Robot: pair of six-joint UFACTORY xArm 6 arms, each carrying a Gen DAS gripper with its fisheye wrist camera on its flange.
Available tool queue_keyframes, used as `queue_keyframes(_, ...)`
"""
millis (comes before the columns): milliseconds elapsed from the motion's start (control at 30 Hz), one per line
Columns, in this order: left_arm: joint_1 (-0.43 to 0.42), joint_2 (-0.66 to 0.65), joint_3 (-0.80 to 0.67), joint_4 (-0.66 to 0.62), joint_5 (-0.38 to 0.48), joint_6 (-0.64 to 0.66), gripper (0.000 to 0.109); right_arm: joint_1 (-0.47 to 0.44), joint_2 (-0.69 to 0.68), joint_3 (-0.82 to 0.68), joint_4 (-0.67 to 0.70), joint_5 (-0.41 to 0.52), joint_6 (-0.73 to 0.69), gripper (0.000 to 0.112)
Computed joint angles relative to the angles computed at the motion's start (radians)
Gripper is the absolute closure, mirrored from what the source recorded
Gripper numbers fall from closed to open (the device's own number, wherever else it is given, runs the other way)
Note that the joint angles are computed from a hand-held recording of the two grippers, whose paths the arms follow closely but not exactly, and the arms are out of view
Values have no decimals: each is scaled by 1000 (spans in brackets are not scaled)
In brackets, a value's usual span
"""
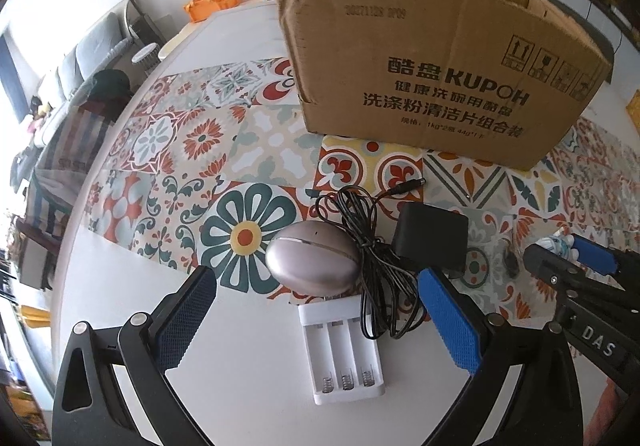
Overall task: Organize rigid objects
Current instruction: 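Lower the right gripper onto the blue-and-white astronaut figurine and close it, then grasp the white battery charger with the left gripper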
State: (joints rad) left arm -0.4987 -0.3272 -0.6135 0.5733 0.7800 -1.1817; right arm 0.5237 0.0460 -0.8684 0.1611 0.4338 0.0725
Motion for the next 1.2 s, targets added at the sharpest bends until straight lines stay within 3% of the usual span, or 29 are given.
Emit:
queue_keyframes(300,13,-140,117,-28,-72,26,6,30,-78,17,-94,2,105,57)
queue_keyframes(500,-27,-239,178,-35,-68,56,6,14,-159,69,1,33,25,57)
queue_keyframes(700,-77,-261,204,-28,-75,66,6,17,-234,121,-44,86,28,57)
queue_keyframes(1200,-162,-279,273,68,-69,-19,7,45,-320,245,-163,84,143,57)
